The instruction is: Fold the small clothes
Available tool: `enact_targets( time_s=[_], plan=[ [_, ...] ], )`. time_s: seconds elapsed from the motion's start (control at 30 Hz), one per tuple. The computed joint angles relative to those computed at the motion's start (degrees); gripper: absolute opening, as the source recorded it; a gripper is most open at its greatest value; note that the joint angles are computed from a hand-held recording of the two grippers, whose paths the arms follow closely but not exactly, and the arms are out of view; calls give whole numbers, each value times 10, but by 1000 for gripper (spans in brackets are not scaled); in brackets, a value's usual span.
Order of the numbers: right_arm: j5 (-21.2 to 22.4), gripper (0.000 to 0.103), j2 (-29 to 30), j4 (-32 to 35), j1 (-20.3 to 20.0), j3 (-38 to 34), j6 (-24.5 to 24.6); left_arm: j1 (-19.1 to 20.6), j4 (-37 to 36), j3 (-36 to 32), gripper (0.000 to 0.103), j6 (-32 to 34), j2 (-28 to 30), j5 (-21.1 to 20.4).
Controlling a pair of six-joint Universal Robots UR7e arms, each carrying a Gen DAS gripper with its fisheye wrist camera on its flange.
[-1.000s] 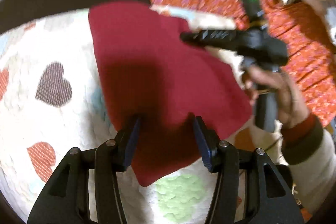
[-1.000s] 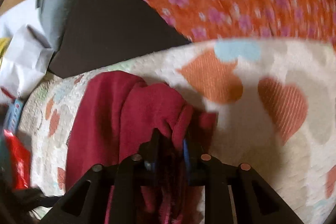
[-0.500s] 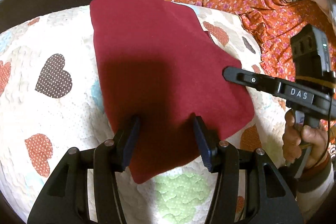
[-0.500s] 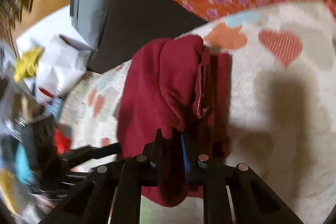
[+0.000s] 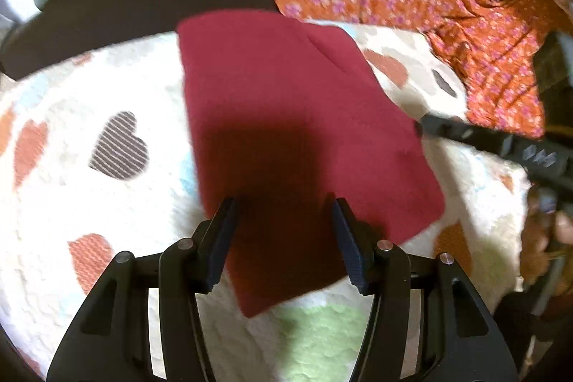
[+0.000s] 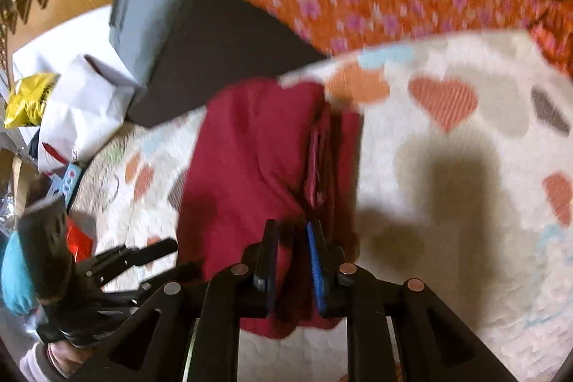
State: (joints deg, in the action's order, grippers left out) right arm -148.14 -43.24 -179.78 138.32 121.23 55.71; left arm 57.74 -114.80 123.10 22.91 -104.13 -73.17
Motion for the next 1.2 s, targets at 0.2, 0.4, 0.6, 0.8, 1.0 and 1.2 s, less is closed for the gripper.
enact_targets(
  time_s=[0.2, 0.4, 0.6, 0.8, 1.0, 1.2],
  plan=[
    [-8, 43, 2, 1, -36, -35, -28, 9, -20, -8, 54, -10, 16, 11],
    [8, 43, 10, -61, -97, -40, -58, 15, -23, -12, 54, -10, 32, 15],
    [31, 21, 20, -86, -128, -56, -158, 17, -32, -10, 54, -6, 38, 18],
    [-65, 14, 28, 54, -119, -82, -133, 21, -33, -10, 62, -9, 45, 12],
    [-41, 14, -5, 70, -100, -61, -68, 14, -32, -3, 62, -19, 40, 27],
    [15, 15, 7, -8, -51, -61, -113, 15, -34, 0, 62, -24, 38, 29]
  ],
)
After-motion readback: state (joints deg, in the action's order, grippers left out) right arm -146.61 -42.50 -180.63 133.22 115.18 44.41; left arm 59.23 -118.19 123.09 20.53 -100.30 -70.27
